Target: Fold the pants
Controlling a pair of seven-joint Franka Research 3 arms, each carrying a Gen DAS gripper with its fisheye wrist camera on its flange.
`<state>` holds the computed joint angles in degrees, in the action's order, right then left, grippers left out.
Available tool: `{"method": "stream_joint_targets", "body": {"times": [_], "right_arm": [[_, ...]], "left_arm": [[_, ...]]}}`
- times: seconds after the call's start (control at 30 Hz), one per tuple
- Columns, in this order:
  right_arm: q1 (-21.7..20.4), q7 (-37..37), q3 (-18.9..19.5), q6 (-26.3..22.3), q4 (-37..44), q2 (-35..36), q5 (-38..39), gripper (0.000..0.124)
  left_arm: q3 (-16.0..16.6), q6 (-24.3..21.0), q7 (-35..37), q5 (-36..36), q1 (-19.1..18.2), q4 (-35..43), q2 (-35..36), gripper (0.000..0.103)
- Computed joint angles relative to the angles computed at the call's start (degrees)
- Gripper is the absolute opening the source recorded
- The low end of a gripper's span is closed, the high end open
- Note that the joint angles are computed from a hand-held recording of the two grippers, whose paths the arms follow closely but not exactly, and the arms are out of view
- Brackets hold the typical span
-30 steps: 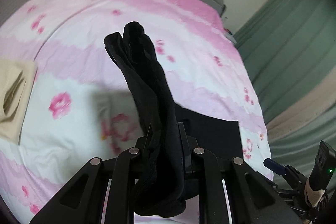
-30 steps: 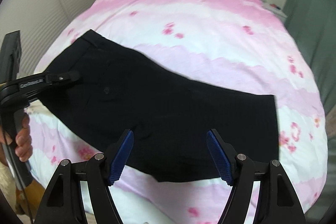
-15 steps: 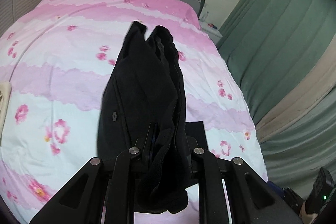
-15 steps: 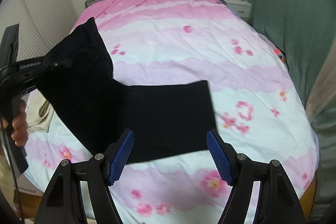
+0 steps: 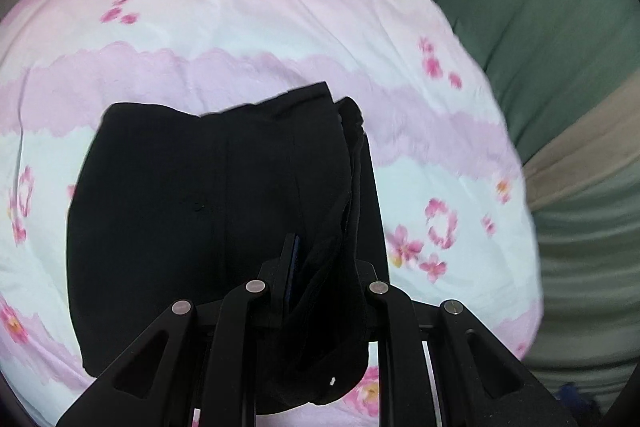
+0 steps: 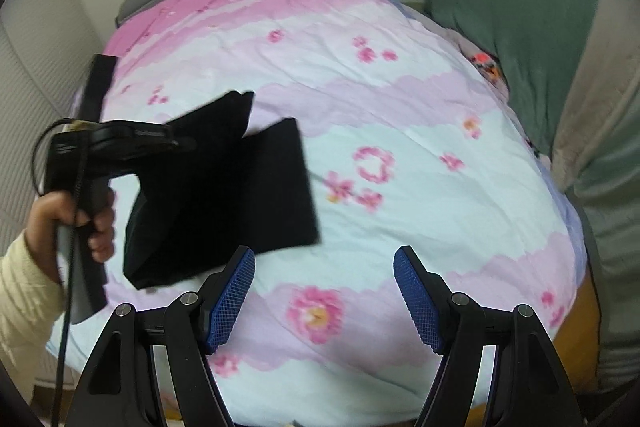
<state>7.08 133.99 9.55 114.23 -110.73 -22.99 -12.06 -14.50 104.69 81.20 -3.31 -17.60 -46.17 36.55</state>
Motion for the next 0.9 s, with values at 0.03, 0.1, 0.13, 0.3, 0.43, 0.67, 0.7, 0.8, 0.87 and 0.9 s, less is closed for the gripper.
{"method": "stream_joint_targets", "body": {"times": [0.03,0.1,0.13,0.3,0.43,0.67,0.7,0.8,0.87,0.9], "right_arm": [[-0.10,0.07,-0.24,-0.29,-0.84,-0.72,0.11,0.073],[-0.32,0.18,-0.55,-0.80,-2.46,-2.28,0.59,0.073],[-0.50,0.16,-0.65,-0.99,-3.06,-2.79,0.83,0.073],[-1.63,0.17,-1.17,-1.56,-6.22,-5.34,2.18,0.073],[-2.34,-0.60,-1.22,-1.76,-6.29,-4.94,2.69,0.073],[-2.06,-2.99,-1.69,1.87,-5.20,-2.46,3.82,0.073],[-1.85,-3.42,-1.83,2.73,-5.16,-2.07,4.21,0.073],[-0.72,-5.86,-2.77,6.50,-4.94,-0.16,6.77,0.073],[0.09,-8.01,-3.38,9.01,-4.32,1.88,8.71,0.073],[0.35,-8.81,-3.57,9.76,-3.95,2.79,9.42,0.073]], "left_arm": [[0.29,0.99,0.38,1.29,-0.94,-1.81,-0.82,0.018],[0.74,0.82,-0.54,3.24,-2.66,-2.33,-0.66,0.019],[0.78,0.37,-0.92,3.76,-3.14,-2.31,-0.52,0.019],[-0.83,-3.08,-0.33,1.97,-3.21,-1.10,0.81,0.040],[-2.47,-3.12,0.08,-3.23,-1.40,-1.86,-0.42,0.062],[-0.15,4.11,5.64,0.26,1.34,-16.87,-13.32,0.068],[0.13,4.41,5.79,1.09,1.57,-18.09,-14.33,0.068],[1.27,5.07,6.61,4.94,2.38,-23.30,-18.82,0.068],[1.62,5.79,6.17,6.32,2.89,-25.71,-20.68,0.072],[1.88,6.44,5.74,7.18,3.16,-27.22,-21.84,0.075]]}}
